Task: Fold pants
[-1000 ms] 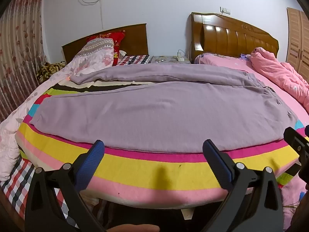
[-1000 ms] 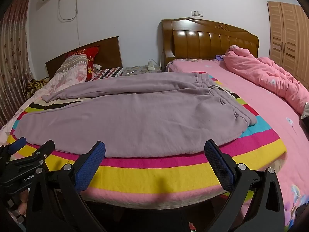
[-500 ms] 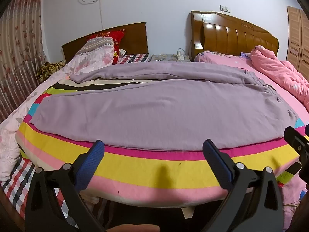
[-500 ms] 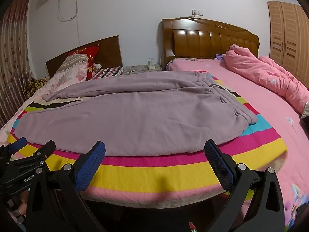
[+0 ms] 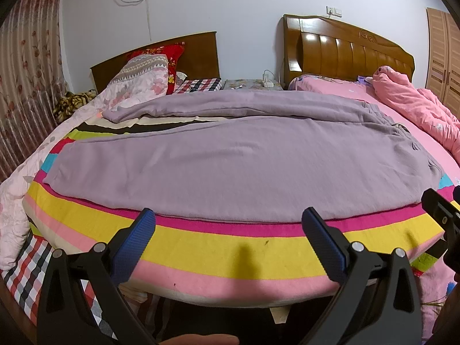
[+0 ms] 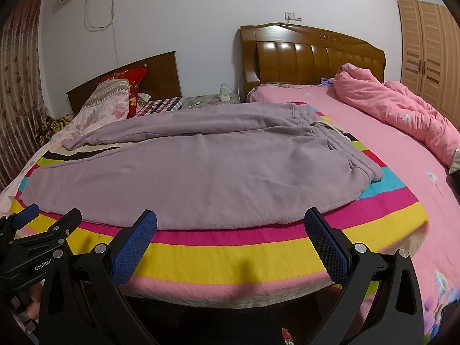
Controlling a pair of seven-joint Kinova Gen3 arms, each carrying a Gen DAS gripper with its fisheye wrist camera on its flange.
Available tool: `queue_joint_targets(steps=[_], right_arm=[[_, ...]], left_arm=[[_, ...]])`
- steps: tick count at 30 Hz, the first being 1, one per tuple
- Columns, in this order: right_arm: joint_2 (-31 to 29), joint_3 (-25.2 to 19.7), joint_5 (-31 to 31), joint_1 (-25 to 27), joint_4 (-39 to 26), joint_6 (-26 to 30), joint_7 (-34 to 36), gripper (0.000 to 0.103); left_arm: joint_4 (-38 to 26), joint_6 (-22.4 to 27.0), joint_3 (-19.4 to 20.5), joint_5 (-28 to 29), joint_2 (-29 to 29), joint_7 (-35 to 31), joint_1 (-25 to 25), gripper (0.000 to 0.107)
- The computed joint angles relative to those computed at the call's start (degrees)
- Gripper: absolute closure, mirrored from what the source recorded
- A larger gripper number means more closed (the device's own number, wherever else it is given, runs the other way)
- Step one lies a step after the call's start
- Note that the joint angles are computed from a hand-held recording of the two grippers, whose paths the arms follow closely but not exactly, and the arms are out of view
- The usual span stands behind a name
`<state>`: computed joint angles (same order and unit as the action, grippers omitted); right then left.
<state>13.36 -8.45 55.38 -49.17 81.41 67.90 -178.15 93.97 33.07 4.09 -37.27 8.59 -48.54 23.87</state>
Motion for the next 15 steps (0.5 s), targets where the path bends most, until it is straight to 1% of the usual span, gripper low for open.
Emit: queue_joint_targets(steps=[15], right_arm=[[0.02,-0.03,-0.14,0.02,0.13,-0.12,-0.06,0.004]], left_arm=[[-0.56,0.71,0.25,2.29,0.17,-1.88,-0.53,0.006]])
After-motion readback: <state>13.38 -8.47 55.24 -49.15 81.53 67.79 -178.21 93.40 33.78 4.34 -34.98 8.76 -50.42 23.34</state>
